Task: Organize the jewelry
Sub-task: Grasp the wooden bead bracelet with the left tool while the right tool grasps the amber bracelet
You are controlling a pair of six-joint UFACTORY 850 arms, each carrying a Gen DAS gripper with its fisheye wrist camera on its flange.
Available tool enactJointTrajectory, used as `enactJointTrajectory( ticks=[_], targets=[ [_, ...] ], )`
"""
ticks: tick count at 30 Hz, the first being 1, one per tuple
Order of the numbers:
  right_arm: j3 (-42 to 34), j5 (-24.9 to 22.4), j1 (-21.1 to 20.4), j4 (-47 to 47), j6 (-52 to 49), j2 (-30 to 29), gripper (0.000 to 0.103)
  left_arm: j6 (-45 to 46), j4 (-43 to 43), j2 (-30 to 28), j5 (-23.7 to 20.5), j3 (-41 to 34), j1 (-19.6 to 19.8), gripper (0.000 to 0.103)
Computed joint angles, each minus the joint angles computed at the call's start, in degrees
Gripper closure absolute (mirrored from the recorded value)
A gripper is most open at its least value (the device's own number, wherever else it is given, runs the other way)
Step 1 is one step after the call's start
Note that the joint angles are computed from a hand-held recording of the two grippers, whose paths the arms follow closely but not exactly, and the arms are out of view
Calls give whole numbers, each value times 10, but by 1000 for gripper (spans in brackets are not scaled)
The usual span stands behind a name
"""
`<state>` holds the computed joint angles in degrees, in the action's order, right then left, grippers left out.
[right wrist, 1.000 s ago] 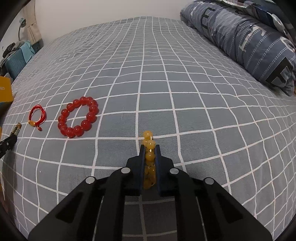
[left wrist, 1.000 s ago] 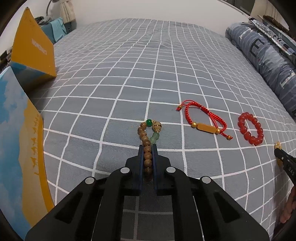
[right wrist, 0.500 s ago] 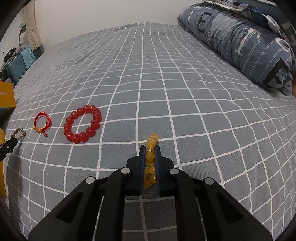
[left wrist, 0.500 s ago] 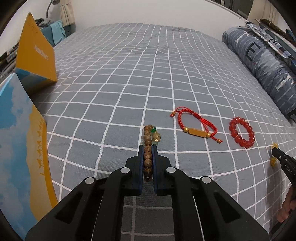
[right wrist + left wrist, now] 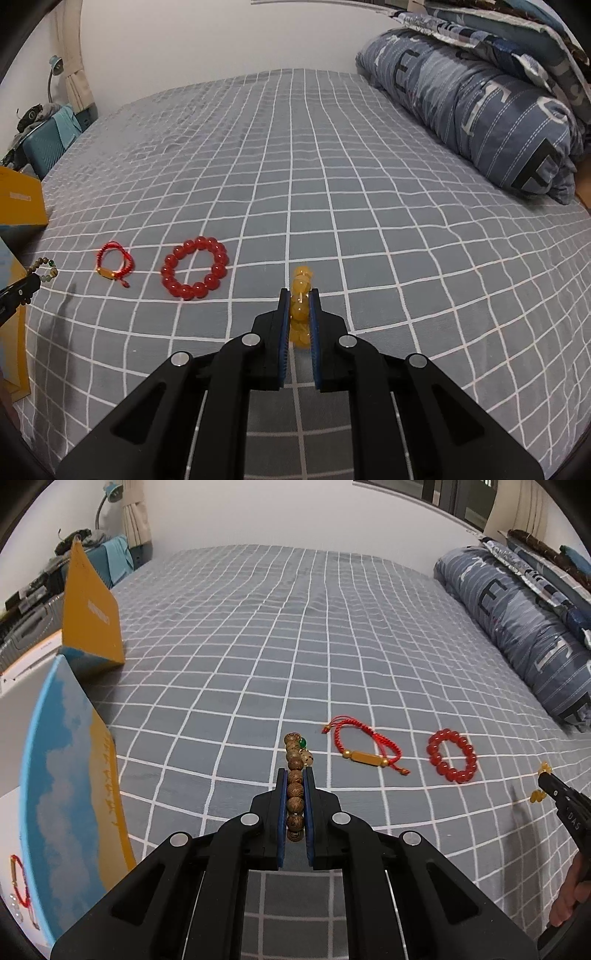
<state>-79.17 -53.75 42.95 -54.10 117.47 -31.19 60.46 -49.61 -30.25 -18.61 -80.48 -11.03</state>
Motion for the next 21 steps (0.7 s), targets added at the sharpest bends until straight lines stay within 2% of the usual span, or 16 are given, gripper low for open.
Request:
enactJointTrajectory(
  ticks=[21],
  targets=[
    [-15, -66, 49, 0, -5, 33, 94, 75, -62, 111, -21, 81, 17, 96]
  ],
)
